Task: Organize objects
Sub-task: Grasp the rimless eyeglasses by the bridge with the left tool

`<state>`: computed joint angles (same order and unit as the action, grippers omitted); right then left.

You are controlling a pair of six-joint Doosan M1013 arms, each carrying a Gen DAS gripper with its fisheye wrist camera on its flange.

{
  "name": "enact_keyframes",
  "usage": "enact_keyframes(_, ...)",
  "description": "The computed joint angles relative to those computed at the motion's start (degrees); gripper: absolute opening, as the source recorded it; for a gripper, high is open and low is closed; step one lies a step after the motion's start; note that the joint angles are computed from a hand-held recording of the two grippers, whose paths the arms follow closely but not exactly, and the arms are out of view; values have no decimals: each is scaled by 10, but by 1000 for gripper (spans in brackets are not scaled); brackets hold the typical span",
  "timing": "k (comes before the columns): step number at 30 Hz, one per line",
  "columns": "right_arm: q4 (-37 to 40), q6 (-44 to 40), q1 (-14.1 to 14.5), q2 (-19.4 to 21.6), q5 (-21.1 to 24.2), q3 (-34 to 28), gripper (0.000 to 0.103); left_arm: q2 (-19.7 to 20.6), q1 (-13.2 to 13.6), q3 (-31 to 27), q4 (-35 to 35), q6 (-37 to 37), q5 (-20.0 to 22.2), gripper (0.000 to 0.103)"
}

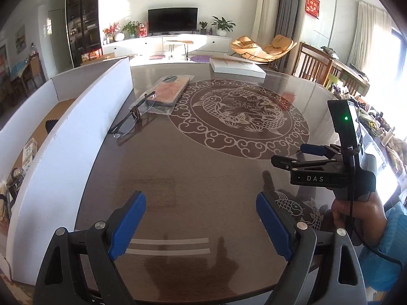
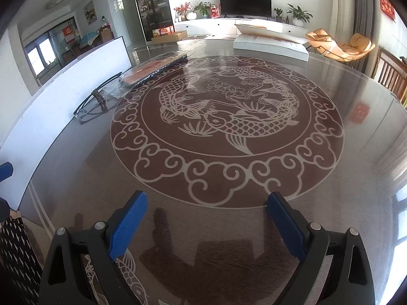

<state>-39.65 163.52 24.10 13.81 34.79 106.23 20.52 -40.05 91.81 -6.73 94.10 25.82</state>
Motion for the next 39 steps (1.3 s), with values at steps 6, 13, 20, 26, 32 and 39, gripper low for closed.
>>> enact_keyframes(6,3,-16,5,13,31,-14,101,10,-3,-10,23,-32,9,88)
enact_keyframes(13,6,-31,8,21,53,-23,103,41,-26,-48,228,-163,29,88)
enact_keyframes(20,5,-33,8,21,54,-23,103,131,-27,-177,427,-218,78,88)
enact_keyframes(26,6,-34,8,21,55,-23,103,220,5,-321,301,-151,174,88)
enact_keyframes(32,6,-36,8,23,58,-25,103,231,28,-328,173,-83,172,77)
enact_keyframes(39,6,-35,8,23,58,-25,103,180,27,-237,208,-180,125,10)
